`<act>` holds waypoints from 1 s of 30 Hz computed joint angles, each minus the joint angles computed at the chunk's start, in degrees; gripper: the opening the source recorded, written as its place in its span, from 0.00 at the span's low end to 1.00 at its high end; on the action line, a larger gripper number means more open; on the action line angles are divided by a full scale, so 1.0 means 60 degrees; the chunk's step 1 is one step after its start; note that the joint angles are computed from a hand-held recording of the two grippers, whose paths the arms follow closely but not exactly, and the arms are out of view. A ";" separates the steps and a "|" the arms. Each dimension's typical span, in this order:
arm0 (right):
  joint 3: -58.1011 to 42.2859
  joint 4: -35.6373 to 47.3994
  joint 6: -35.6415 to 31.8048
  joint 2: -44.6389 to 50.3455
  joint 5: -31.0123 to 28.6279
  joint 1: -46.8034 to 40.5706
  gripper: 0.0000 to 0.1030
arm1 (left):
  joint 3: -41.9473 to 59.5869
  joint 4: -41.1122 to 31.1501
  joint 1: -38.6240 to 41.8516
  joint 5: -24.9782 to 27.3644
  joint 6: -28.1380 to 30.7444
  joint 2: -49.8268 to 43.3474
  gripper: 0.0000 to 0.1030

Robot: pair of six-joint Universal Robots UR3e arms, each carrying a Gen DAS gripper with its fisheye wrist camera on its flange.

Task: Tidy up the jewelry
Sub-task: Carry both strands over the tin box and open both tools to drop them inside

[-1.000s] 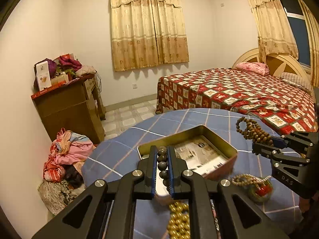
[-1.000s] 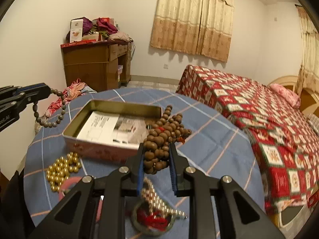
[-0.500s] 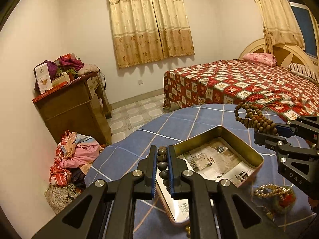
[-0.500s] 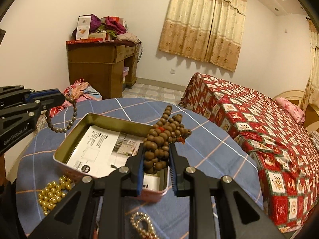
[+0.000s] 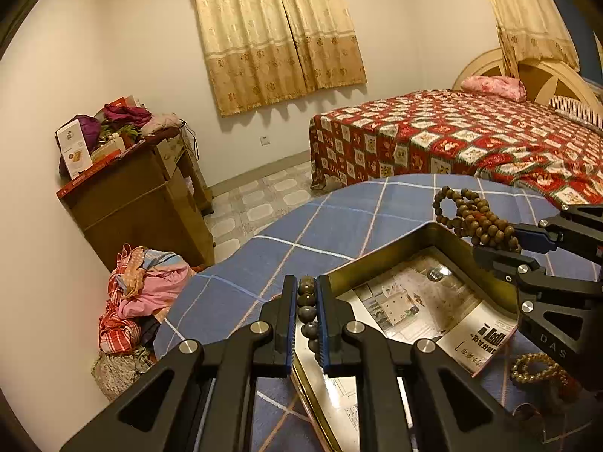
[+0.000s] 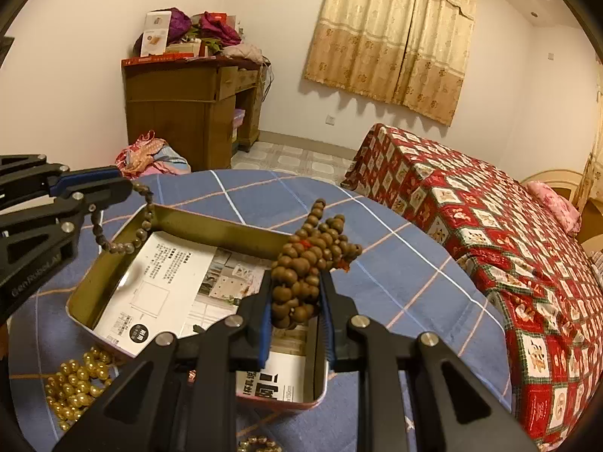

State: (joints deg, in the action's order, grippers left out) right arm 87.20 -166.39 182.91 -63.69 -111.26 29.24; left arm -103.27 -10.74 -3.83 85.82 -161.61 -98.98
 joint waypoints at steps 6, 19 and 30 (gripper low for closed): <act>-0.0253 0.0205 -0.0098 0.0279 0.0006 -0.0003 0.23 | 0.0400 -0.0133 -0.0136 0.0198 0.0047 -0.0513 0.09; -0.0404 0.0399 -0.0257 0.0446 0.0242 -0.0110 0.23 | 0.0665 -0.0359 -0.0261 0.0440 0.0199 -0.0974 0.09; -0.0353 0.0563 -0.0196 0.0428 0.0425 -0.0146 0.28 | 0.0549 -0.0447 -0.0189 0.0720 0.0322 -0.1043 0.12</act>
State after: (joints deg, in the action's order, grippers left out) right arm 85.08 -163.01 181.73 -61.12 -108.71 28.36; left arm -99.97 -13.42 -4.97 90.15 -159.68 -105.24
